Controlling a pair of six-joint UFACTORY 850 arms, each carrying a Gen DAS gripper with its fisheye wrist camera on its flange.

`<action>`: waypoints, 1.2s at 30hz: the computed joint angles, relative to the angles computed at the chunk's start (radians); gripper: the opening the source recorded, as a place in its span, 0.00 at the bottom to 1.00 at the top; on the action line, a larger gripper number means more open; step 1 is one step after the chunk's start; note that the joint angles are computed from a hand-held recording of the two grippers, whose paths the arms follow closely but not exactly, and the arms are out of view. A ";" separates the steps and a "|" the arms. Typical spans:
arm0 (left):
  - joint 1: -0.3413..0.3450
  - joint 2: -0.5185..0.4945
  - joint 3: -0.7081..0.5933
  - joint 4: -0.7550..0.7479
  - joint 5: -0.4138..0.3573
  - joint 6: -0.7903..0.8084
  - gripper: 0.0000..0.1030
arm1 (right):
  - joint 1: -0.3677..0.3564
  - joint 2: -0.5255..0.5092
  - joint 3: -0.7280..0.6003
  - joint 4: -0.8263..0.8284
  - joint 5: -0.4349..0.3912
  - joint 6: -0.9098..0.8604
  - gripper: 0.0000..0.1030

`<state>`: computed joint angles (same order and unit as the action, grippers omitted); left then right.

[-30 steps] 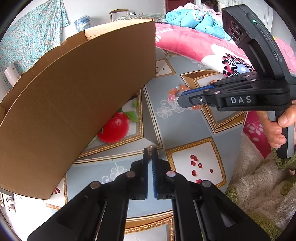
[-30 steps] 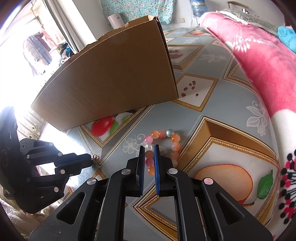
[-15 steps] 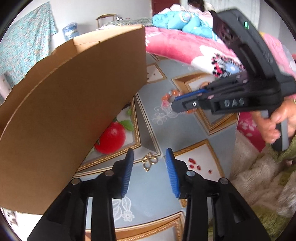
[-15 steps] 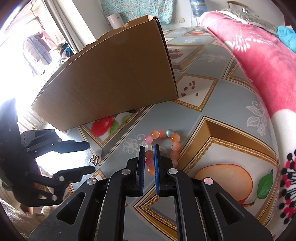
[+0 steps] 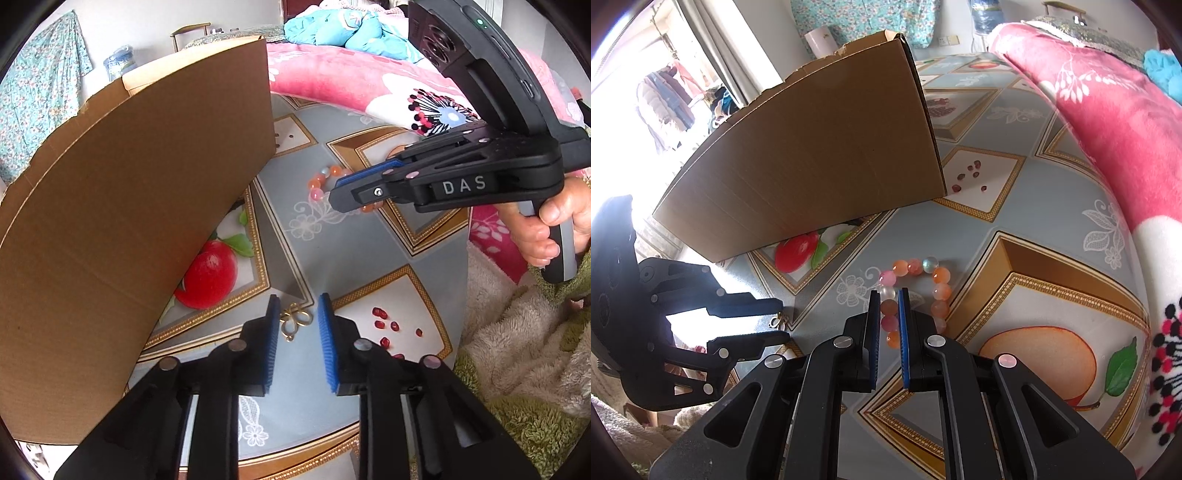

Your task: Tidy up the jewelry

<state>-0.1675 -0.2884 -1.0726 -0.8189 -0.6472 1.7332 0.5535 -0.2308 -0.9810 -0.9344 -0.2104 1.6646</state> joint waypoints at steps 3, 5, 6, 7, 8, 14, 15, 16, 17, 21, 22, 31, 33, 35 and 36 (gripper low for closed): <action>-0.002 0.005 0.007 -0.009 0.012 0.003 0.15 | -0.001 0.000 0.000 0.000 0.001 -0.001 0.07; -0.003 0.010 0.014 -0.018 0.022 0.014 0.12 | 0.000 0.000 0.000 -0.001 0.000 0.002 0.07; -0.003 0.011 0.016 -0.019 0.019 0.016 0.10 | 0.000 0.000 0.000 -0.001 0.000 0.002 0.07; -0.004 0.014 0.019 -0.021 0.024 0.018 0.10 | 0.000 -0.001 -0.001 -0.002 -0.001 0.004 0.07; -0.006 0.015 0.022 -0.026 0.028 0.024 0.10 | 0.000 0.000 0.000 -0.002 0.000 0.002 0.07; -0.006 0.021 0.031 -0.048 0.032 0.047 0.10 | -0.001 0.000 0.000 0.002 0.000 -0.003 0.07; -0.006 0.023 0.033 -0.053 0.034 0.053 0.10 | -0.001 0.000 0.000 0.001 0.000 -0.001 0.07; -0.006 0.025 0.035 -0.055 0.036 0.056 0.10 | 0.000 -0.001 0.000 0.000 0.000 0.001 0.07; -0.005 0.026 0.036 -0.057 0.035 0.059 0.10 | 0.000 -0.001 -0.001 -0.002 0.000 0.003 0.07; -0.003 0.035 0.038 -0.072 0.030 0.071 0.10 | 0.000 0.000 0.001 -0.008 0.001 0.008 0.07; -0.002 0.037 0.038 -0.074 0.031 0.071 0.00 | 0.000 0.000 0.000 -0.009 0.001 0.009 0.07; 0.020 0.066 0.031 -0.105 -0.007 0.052 0.00 | 0.012 0.037 0.019 -0.209 -0.017 0.213 0.07; 0.023 0.066 0.030 -0.085 -0.024 0.028 0.00 | 0.012 0.048 0.026 -0.271 -0.008 0.280 0.07; 0.021 0.062 0.028 -0.048 -0.032 -0.019 0.02 | 0.013 0.060 0.034 -0.351 0.003 0.371 0.07; 0.018 0.059 0.027 -0.030 -0.030 -0.041 0.04 | 0.014 0.067 0.038 -0.397 0.005 0.422 0.07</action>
<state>-0.1494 -0.2289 -1.0452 -0.8485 -0.6776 1.6924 0.5673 -0.1643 -0.9430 -1.3310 -0.2052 2.0870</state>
